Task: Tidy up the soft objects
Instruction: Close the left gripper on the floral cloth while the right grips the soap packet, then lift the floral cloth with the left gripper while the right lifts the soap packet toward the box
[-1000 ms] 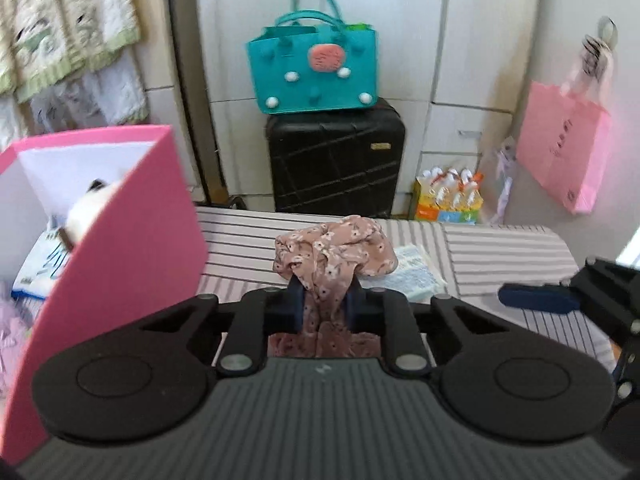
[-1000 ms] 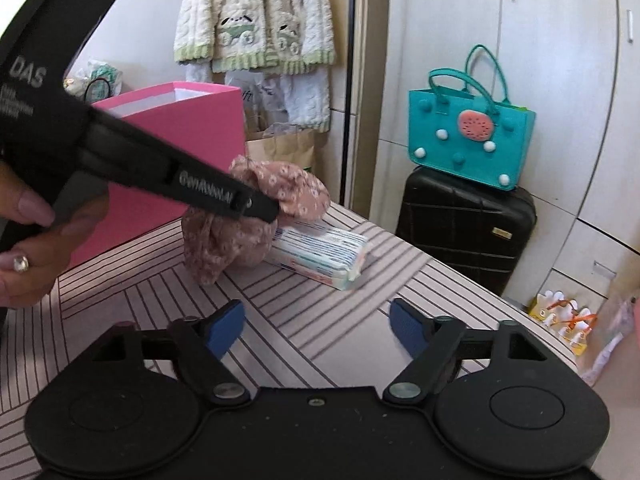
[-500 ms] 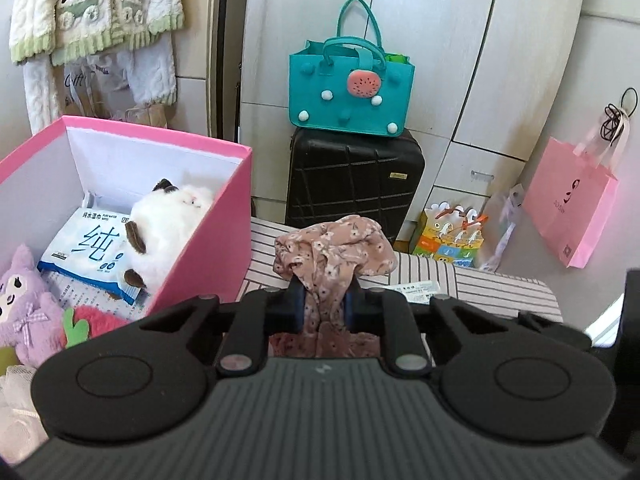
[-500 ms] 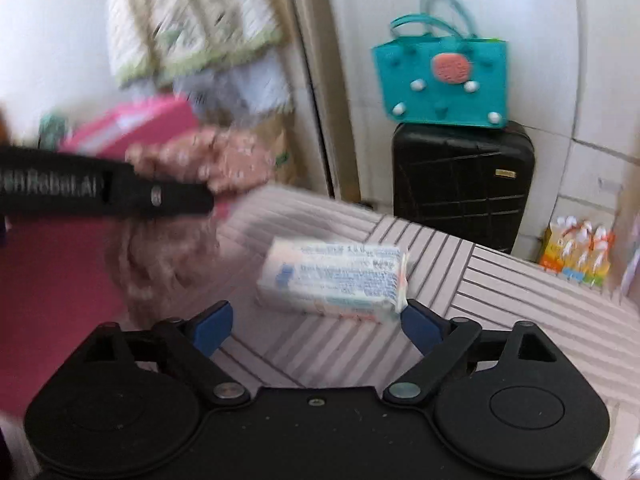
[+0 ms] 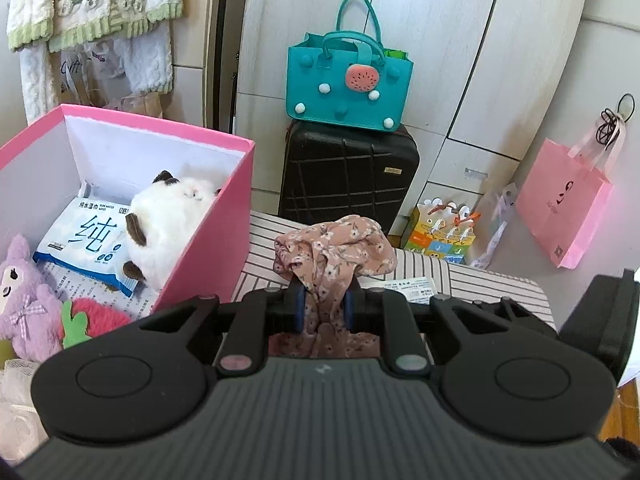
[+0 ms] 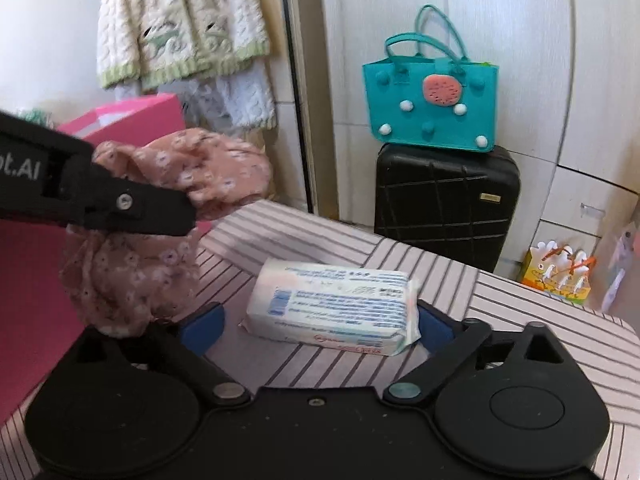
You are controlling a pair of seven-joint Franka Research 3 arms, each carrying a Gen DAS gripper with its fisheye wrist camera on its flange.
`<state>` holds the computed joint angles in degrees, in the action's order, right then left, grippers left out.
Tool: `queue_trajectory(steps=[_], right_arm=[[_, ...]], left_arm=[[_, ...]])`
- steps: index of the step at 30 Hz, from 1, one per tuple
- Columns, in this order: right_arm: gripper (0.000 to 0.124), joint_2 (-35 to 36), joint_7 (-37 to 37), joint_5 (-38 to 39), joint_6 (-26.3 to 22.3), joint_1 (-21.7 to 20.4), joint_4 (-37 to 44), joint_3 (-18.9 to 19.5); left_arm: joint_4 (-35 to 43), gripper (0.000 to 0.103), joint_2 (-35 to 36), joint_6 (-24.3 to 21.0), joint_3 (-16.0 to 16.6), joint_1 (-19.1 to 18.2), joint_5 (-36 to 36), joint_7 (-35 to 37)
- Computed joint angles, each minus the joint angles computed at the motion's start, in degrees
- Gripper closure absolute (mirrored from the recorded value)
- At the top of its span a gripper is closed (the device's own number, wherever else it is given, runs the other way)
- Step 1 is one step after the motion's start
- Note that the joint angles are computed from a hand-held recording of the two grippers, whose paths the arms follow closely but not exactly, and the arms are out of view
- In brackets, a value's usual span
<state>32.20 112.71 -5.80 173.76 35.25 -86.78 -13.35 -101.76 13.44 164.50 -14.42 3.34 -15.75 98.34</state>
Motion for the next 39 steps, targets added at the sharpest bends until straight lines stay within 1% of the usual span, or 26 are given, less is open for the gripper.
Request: queue_trajectory(steps=[1,2,3,8,10,12,15,18,21,25,29,34,36,39], right_arm=[[0.04,-0.17,1.87,-1.53,-0.27,1.43,-0.33,-1.99],[0.04,-0.57,1.14,-1.13,-0.33,1.46,-0.81,-1.99],[0.04,-1.09,0.94,-0.9,-0.21,0.85,-1.45,-1.21],[0.041,-3.9,6.07,-2.87,-0.63,3.85,-5.36,-4.19],[0.041,-5.71,7.5,-3.72,-0.6,4.09,-7.61,-3.82],[0.041,-7.53,9.07,-4.48,-0.3,4.2,-9.98,-3.34],[0.041,-10.2,12.02,-6.4,-0.59,4.84,-13.2,-3.35],[0.041,-12.96,16.79,-11.35,-1.41,7.08,-16.16,-5.21],[0.041,-15.3,22.54,-17.75,-1.58,9.48,-18.41,-7.3],[0.041,-17.87,28.86,-25.24,-2.43,10.88,-20.15,-8.03],[0.041,-20.12,30.23,-28.91,-4.91,9.77,-21.05,-5.42],[0.041,-23.38,30.47,-30.39,-7.37,7.54,-23.06,-0.9],[0.041,-24.86,29.52,-28.73,-7.68,6.09,-24.4,1.38],[0.041,-27.21,23.95,-21.09,-8.28,3.05,-26.85,5.79]], left_arm=[[0.06,0.086,-0.08,-0.06,-0.09,0.16,-0.17,0.24],[-0.11,0.086,-0.29,-0.07,-0.36,0.46,-0.72,0.9],[-0.41,0.086,-0.63,-0.14,-0.7,0.83,-1.6,1.72],[-2.42,0.086,-2.96,-2.05,-1.66,2.06,-7.99,7.97],[-2.56,0.086,-3.76,-4.5,-1.52,2.09,-10.84,11.13],[-2.3,0.086,-4.51,-8.16,-1.13,2.03,-14.2,14.92],[-3.72,0.086,-6.22,-9.8,0.46,0.83,-16.87,17.78],[-5.23,0.086,-7.88,-11.81,1.82,0.14,-21.6,21.9],[-5.31,0.086,-8.59,-16.07,3.45,-0.35,-24.61,24.17],[-7.75,0.086,-10.7,-16.4,5.19,-1.28,-24.75,26.42],[-10.01,0.086,-13.3,-18.22,6.98,-1.78,-26.1,29.51],[-11.88,0.086,-16.31,-21.84,9.44,-2.25,-27.64,32.62],[-12.03,0.086,-17.18,-24.36,10.41,-2.29,-28.2,33.66],[-11.76,0.086,-17.95,-28.73,11.74,-2.06,-29.67,34.95]])
